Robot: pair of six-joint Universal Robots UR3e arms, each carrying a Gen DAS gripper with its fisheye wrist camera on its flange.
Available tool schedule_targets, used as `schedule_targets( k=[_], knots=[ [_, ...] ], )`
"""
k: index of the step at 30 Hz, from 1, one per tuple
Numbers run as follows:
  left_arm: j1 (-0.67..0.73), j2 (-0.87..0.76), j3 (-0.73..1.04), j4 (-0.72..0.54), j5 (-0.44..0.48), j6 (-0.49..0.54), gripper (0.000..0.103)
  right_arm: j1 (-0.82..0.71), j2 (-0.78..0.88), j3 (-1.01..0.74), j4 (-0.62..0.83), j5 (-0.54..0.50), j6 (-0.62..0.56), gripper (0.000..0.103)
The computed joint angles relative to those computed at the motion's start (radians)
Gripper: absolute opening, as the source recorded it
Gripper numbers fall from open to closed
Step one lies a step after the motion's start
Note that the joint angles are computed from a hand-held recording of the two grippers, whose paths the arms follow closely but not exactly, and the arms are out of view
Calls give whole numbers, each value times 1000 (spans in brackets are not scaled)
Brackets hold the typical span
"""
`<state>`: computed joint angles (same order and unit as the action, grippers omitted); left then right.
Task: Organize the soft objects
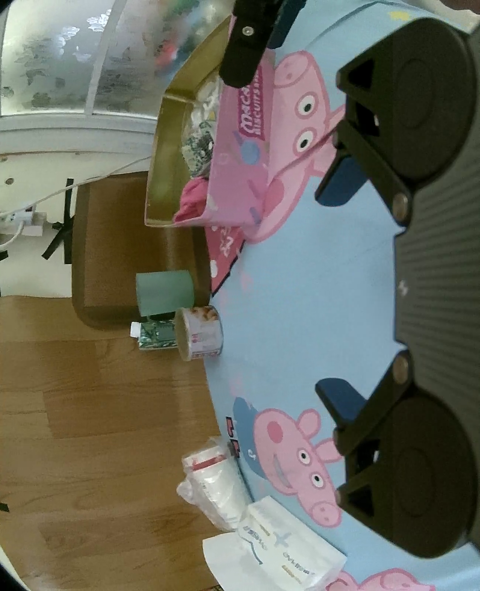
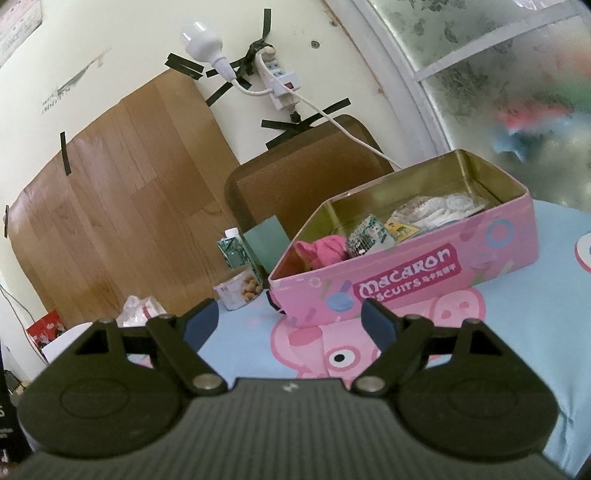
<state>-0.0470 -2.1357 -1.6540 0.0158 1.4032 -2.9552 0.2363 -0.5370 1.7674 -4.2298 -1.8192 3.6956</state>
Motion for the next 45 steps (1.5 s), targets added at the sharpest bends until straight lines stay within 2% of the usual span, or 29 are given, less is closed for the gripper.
schedule_targets(
  k=[20, 35, 45],
  knots=[
    [-46, -43, 26, -13, 48, 51, 103, -17, 19, 12, -14, 12, 49, 86],
    [-55, -52, 27, -24, 59, 75, 103, -2, 34, 2, -37, -23, 51, 86],
    [-59, -53, 21, -32, 65, 88, 103, -10, 38, 4, -35, -11, 59, 86]
  ],
)
